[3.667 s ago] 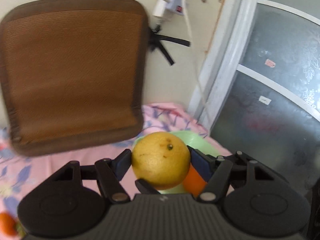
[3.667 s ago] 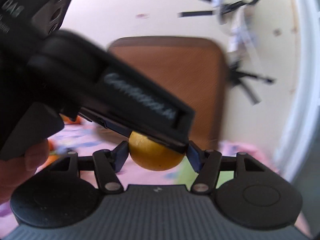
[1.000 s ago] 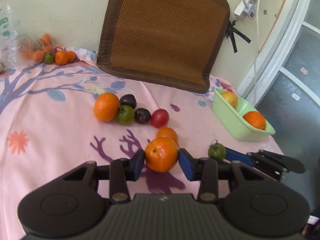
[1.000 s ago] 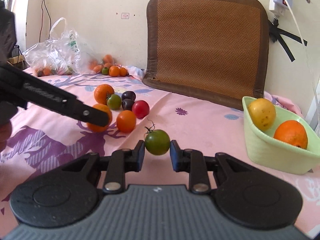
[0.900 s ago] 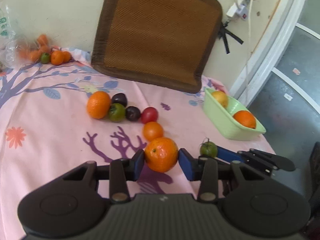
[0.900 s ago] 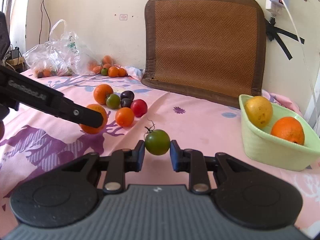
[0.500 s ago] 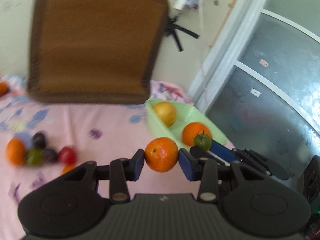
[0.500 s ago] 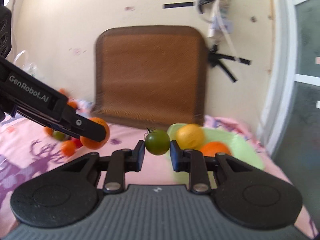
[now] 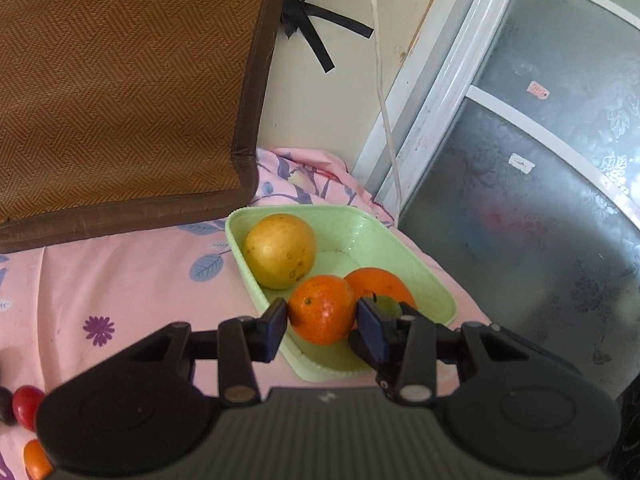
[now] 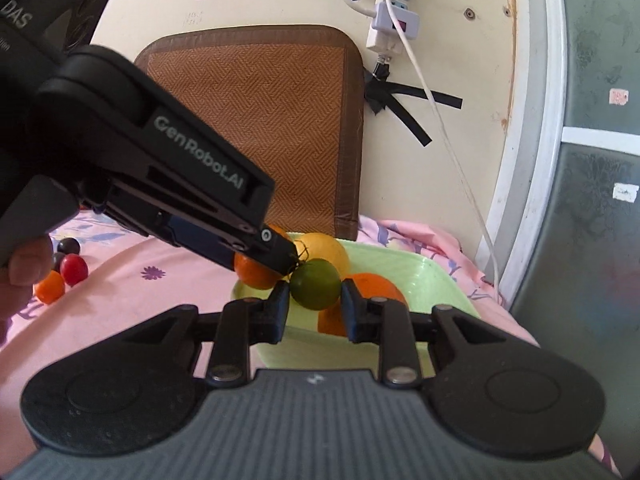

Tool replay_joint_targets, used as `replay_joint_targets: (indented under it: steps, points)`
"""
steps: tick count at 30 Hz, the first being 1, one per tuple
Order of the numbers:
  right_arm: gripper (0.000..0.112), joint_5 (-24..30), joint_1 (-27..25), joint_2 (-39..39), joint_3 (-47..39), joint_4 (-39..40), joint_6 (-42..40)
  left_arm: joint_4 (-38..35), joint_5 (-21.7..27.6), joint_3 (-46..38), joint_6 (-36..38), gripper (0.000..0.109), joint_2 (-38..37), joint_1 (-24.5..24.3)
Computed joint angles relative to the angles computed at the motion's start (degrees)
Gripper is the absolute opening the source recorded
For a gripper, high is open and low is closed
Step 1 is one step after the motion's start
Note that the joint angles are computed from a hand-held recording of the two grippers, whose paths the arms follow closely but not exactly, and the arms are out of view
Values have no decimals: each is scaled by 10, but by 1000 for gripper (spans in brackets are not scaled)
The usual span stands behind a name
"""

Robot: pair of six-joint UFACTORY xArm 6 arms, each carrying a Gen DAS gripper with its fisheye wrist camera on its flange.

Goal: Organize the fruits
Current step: 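Carry the green tomato to the dish and release it while the left tool drops a tangerine there, then pull both tools back from the dish toward the remaining fruit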

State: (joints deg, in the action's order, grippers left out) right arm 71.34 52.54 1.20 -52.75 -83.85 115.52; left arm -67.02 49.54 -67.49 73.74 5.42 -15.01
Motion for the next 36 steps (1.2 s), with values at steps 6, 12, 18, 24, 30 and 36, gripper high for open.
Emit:
replay_joint_targets:
  steps: [6, 12, 18, 24, 30, 36]
  points:
    - [42, 15, 9, 5, 2, -2, 2, -5, -10, 0, -6, 47, 4, -1]
    - [41, 52, 26, -7, 23, -22, 53, -67, 23, 26, 16, 47, -40, 57]
    - [41, 68, 34, -15, 32, -35, 98, -104, 20, 77, 53, 47, -91, 179]
    - [41, 6, 31, -17, 10, -27, 92, -99, -124, 123, 98, 48, -99, 231]
    - [42, -96, 27, 44, -69, -32, 86, -117, -129, 151, 145, 49, -85, 244]
    - [42, -160, 18, 116, -152, -4, 60, -169, -134, 185, 241, 51, -101, 235]
